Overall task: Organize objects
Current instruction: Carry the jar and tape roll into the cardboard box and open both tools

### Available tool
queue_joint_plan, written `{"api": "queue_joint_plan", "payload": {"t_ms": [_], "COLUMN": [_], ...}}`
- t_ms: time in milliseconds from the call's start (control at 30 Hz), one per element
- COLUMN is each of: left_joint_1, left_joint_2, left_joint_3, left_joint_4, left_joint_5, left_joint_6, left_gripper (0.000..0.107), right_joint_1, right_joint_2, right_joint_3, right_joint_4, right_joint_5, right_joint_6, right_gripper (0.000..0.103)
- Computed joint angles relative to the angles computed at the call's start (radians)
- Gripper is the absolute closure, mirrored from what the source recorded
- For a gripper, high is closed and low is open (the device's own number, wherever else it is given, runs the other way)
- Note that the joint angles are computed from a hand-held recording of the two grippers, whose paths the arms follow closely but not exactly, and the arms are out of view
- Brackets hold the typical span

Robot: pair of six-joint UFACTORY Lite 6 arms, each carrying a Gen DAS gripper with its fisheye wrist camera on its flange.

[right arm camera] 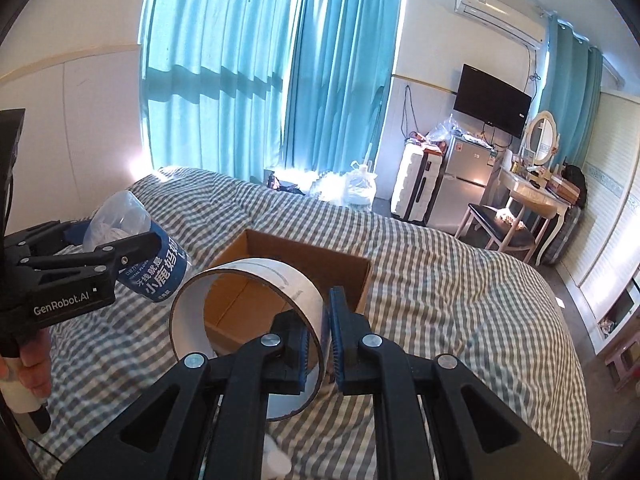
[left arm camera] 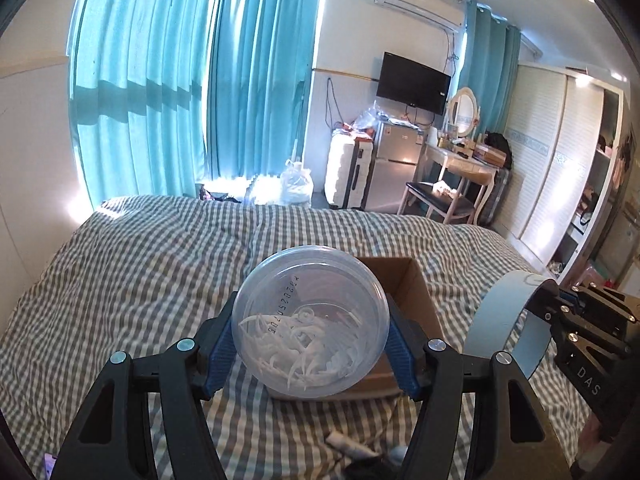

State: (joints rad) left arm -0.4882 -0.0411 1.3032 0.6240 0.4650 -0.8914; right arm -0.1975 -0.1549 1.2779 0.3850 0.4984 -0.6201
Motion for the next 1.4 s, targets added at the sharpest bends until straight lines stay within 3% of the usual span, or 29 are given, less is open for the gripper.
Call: {"api": "queue_joint_plan", "payload": {"t_ms": [333, 833, 1000, 1333, 1400], "left_joint_1": [0.092, 0.135, 0.111, 0.113, 0.110], "left_joint_2": [0.313, 0.637, 0.681, 0.678, 0.652], "left_joint_3": [0.248, 0.410, 0.437, 0.380, 0.343], "left_joint_4": [-0.092, -0.200, -0.090, -0.216, -0.234], "left_joint_5": [-0.075, -0.224, -0.226, -0.247, -0.267], "left_joint_6": [0.141, 0.276, 0.199, 0.306, 0.322], "left_gripper": [0.041, 0.041, 0.041, 0.040, 0.037], "right_joint_1": [0.073, 0.093, 0.090, 0.094, 0.093], "right_joint_2": [0.453, 1.121, 1.241, 1.160, 1.131], "right_joint_3": [0.426, 1.141, 1.290, 1.110, 1.073], "right_joint_4": [-0.170, -0.261, -0.255, -0.271, -0.268], "right_joint_5": [-0.004, 0.135, 0.187, 0.153, 0.155], "right_joint_6": [0.188, 0.253, 0.244, 0.249, 0.247], "right_gripper": [0.094, 0.094, 0.094, 0.093, 0.088]}}
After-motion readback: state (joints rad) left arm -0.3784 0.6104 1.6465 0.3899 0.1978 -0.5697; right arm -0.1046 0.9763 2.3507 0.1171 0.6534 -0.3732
